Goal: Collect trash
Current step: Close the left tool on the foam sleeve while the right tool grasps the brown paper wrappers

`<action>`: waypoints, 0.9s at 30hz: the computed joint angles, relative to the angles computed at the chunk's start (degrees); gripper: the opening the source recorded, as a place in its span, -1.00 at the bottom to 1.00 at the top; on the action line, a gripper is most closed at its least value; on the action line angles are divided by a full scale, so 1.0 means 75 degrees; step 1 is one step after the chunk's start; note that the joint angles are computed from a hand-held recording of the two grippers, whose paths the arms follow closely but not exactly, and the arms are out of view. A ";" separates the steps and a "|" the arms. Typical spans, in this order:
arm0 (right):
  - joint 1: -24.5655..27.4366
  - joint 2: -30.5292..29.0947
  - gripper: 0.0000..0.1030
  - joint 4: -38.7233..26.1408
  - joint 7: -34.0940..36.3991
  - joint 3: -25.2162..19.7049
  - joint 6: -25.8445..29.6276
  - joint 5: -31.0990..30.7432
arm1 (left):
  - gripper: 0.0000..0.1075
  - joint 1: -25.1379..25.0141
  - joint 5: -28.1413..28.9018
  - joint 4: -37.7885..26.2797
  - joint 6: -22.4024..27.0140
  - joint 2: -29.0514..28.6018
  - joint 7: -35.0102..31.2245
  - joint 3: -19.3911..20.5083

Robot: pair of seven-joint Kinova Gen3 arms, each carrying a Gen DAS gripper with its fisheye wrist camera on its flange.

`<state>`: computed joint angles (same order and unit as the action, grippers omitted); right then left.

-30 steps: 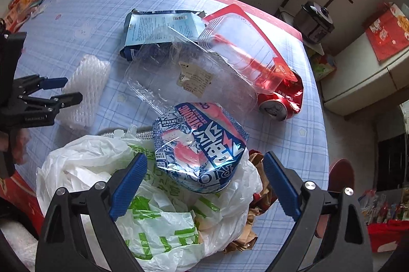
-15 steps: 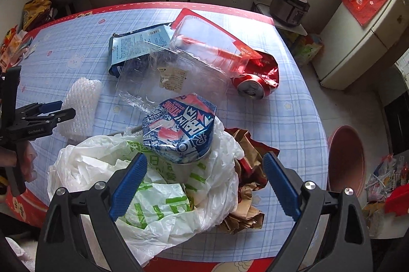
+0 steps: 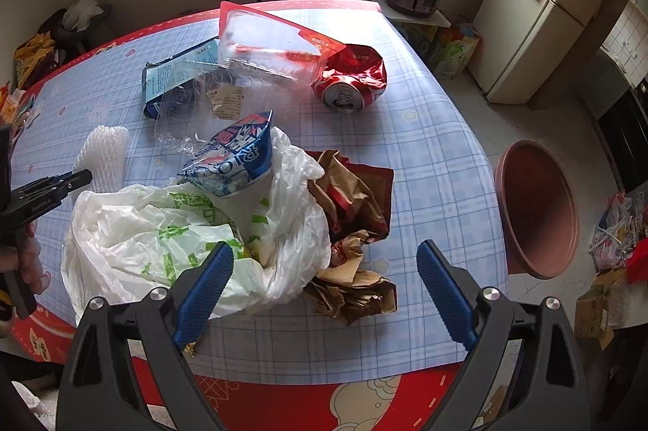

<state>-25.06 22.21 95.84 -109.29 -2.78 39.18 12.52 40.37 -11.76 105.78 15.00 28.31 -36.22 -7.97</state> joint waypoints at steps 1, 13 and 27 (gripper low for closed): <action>0.0045 -0.0043 0.76 0.0102 -0.0011 0.0000 -0.0059 -0.0039 | -0.56 0.0069 -0.0013 0.0090 -0.0049 -0.0076 0.0060 -0.0072; -0.0036 -0.0215 0.72 0.0662 -0.0111 0.0085 -0.0359 0.0127 | -0.57 0.1830 -0.1071 0.0933 -0.0185 -0.0976 0.1713 -0.1605; -0.0044 0.0509 0.69 0.1263 0.0523 0.0247 -0.1643 0.0787 | -0.56 0.2566 -0.2905 0.1202 0.0836 -0.1746 0.4103 -0.1712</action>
<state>-25.39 26.03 105.32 -105.37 -0.93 26.85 18.42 59.62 -33.54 114.80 21.27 15.22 -5.45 -20.81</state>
